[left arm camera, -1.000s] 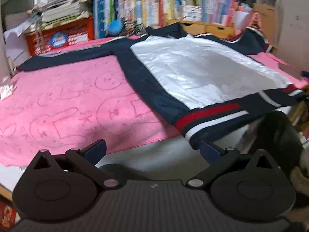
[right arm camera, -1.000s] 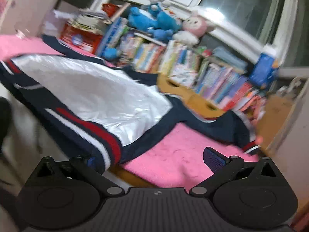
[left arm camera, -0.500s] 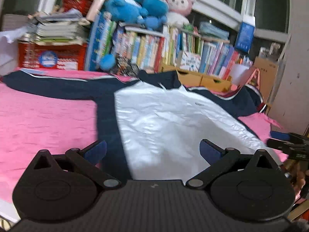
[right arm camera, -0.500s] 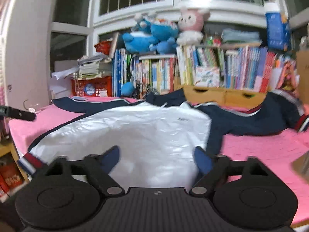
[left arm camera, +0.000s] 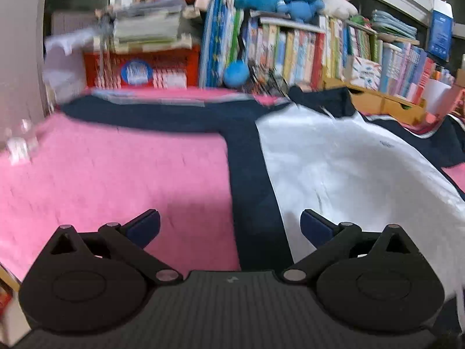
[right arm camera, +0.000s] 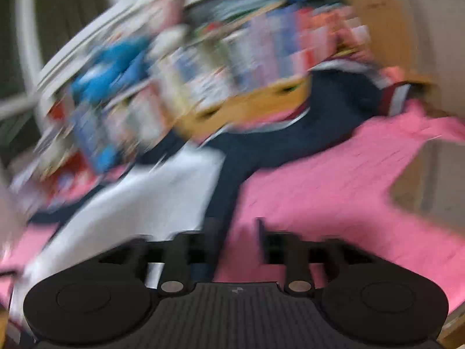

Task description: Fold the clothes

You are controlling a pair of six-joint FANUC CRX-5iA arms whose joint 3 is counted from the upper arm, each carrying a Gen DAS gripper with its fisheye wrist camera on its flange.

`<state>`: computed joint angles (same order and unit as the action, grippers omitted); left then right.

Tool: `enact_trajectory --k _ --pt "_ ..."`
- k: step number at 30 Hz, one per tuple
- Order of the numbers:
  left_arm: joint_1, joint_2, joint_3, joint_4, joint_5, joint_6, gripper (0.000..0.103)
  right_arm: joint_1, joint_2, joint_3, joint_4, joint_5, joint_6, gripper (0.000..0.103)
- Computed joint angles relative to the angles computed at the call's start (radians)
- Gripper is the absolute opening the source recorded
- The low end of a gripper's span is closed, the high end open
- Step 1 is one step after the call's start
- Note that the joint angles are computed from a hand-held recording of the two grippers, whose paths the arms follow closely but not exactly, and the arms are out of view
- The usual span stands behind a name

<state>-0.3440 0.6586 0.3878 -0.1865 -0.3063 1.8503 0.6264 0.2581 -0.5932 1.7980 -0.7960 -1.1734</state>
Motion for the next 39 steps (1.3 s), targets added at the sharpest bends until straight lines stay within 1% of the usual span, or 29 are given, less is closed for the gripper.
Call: enact_trajectory --k 3,6,7,10,11,13,15,17,18,19,20,21,22,23,24,25,26,28,30,34,35,36,37,39 --pt "-0.010 0.068 0.144 -0.049 -0.063 0.040 0.103 -0.020 -0.002 0.018 -0.177 -0.112 0.078 0.058" --pt "-0.013 0.171 0.305 0.014 -0.131 0.020 0.103 -0.084 0.006 0.035 -0.247 -0.174 0.113 0.057" --pt "-0.014 0.207 0.360 0.032 -0.161 0.019 0.103 -0.112 0.010 0.039 -0.254 -0.180 0.115 0.057" --pt "-0.021 0.300 0.511 0.045 -0.263 0.037 0.103 -0.213 0.024 0.043 -0.227 -0.151 0.090 0.058" --pt "-0.024 0.332 0.564 0.043 -0.300 0.042 0.103 -0.248 0.027 0.045 -0.219 -0.130 0.078 0.058" --pt "-0.032 0.392 0.669 0.034 -0.379 0.042 0.103 -0.319 0.031 0.052 -0.213 -0.058 0.062 0.058" --pt "-0.039 0.442 0.761 0.017 -0.449 0.037 0.103 -0.367 0.053 0.089 -0.253 0.004 0.126 0.057" --pt "-0.048 0.468 0.817 -0.010 -0.490 0.026 0.103 -0.383 0.096 0.153 -0.325 0.015 0.236 0.057" --pt "-0.052 0.483 0.847 -0.022 -0.512 0.020 0.103 -0.394 0.115 0.177 -0.335 0.019 0.266 0.057" --pt "-0.055 0.495 0.871 -0.031 -0.528 0.015 0.103 -0.405 0.131 0.195 -0.334 0.022 0.283 0.065" --pt "-0.055 0.496 0.873 -0.032 -0.529 0.015 0.103 -0.416 0.146 0.212 -0.331 0.027 0.299 0.080" --pt "-0.056 0.497 0.874 -0.033 -0.529 0.017 0.103 -0.427 0.158 0.225 -0.322 0.032 0.310 0.083" --pt "-0.057 0.499 0.877 -0.037 -0.531 0.019 0.103 -0.437 0.166 0.233 -0.304 0.038 0.316 0.071" --pt "-0.058 0.499 0.879 -0.041 -0.533 0.022 0.103 -0.448 0.169 0.239 -0.288 0.057 0.322 0.024" --pt "-0.060 0.497 0.877 -0.045 -0.533 0.025 0.103 -0.459 0.166 0.242 -0.273 0.091 0.327 0.002" --pt "-0.060 0.497 0.877 -0.047 -0.534 0.027 0.103 -0.456 0.165 0.249 -0.276 0.092 0.334 0.006" --pt "-0.060 0.499 0.882 -0.046 -0.537 0.025 0.103 -0.439 0.160 0.250 -0.273 0.053 0.330 0.005" --pt "-0.060 0.501 0.885 -0.045 -0.539 0.025 0.103 -0.409 0.137 0.230 -0.211 -0.036 0.304 0.005" --pt "-0.060 0.502 0.888 -0.045 -0.540 0.025 0.103 -0.363 0.099 0.204 -0.174 -0.160 0.314 0.005" --pt "-0.060 0.508 0.896 -0.042 -0.543 0.024 0.103 -0.278 0.064 0.213 -0.188 -0.433 0.446 0.005" --pt "-0.060 0.508 0.897 -0.041 -0.543 0.024 0.103 -0.268 0.070 0.229 -0.204 -0.493 0.493 0.005" --pt "-0.060 0.509 0.898 -0.041 -0.543 0.024 0.103 -0.265 0.074 0.249 -0.239 -0.521 0.546 0.006" --pt "-0.060 0.509 0.898 -0.040 -0.542 0.024 0.103 -0.266 0.080 0.274 -0.296 -0.526 0.604 0.008" --pt "-0.060 0.507 0.893 -0.040 -0.539 0.025 0.103 -0.269 0.097 0.328 -0.412 -0.539 0.712 0.025"
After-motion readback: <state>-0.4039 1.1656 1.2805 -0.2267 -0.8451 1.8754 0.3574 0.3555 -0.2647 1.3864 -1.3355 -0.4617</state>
